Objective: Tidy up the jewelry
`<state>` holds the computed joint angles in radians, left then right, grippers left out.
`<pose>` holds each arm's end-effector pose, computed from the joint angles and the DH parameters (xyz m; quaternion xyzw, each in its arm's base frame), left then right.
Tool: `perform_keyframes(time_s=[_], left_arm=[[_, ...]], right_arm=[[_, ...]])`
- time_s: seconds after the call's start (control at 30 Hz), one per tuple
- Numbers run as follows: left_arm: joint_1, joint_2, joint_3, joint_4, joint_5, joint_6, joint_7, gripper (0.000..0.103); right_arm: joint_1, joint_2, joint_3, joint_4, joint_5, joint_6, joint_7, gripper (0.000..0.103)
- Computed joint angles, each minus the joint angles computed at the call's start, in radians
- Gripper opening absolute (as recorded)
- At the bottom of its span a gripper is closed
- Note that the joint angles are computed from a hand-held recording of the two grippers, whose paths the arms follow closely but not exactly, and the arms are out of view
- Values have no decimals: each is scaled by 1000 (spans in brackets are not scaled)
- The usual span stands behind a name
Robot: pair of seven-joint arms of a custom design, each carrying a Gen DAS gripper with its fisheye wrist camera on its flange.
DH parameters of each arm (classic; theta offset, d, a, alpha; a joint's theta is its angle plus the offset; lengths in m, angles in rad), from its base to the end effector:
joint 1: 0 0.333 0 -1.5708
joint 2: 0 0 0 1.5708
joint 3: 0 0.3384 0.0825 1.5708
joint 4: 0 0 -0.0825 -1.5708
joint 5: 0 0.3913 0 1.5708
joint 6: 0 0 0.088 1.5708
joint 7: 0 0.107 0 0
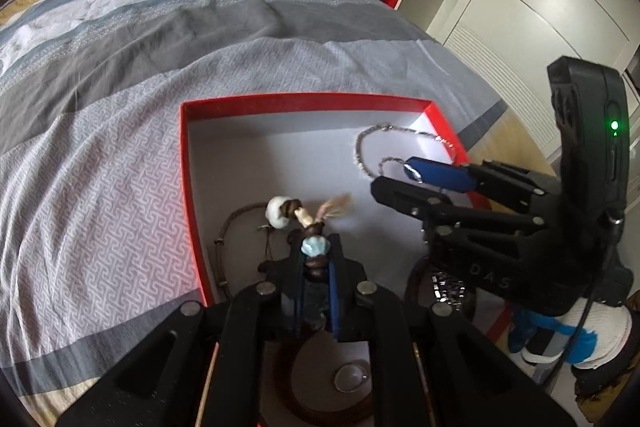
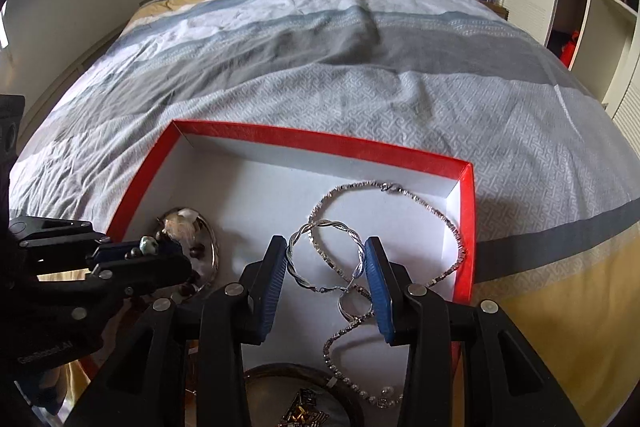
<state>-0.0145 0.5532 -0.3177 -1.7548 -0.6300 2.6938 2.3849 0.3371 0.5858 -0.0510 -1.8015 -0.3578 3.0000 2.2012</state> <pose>0.6869 -0.1850 0.3180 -0.4663 0.8266 -0.3146 0.0174 0.6763 0.2306 0.3004 -0.6766 0.6687 -0.1792 0.2509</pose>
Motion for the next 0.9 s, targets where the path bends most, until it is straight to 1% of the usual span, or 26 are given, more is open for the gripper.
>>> perform_keyframes(time_s=[0.17, 0.3, 0.37, 0.43, 0.53, 0.63, 0.7, 0.77, 0.9], left_arm=[[-21, -7, 20, -6, 37, 13, -25, 10], [-21, -9, 28, -1, 53, -9, -58, 10], [-16, -18, 27, -8, 55, -14, -62, 18], [-3, -30, 16, -18, 44, -20, -48, 21], [0, -61, 13, -44, 31, -10, -37, 22], [10, -110, 7, -86, -1, 7, -15, 22], [16, -159, 6, -136, -33, 39, 5, 23], [27, -218, 6, -197, -78, 73, 28, 31], [28, -335, 37, -321, -149, 136, 52, 34]], right_arm=[[6, 7, -6, 17, -4, -46, 0, 40], [14, -1, -17, 6, -18, -49, 15, 40], [16, -14, -19, -7, -18, -47, 30, 41], [25, -31, -32, -26, -27, -37, 52, 41], [54, -68, -66, -61, -60, -23, 97, 42], [87, -116, -100, -100, -106, -10, 154, 42], [102, -148, -112, -124, -139, -8, 190, 42], [117, -186, -117, -151, -176, -8, 226, 43], [150, -248, -113, -194, -266, -13, 313, 45]])
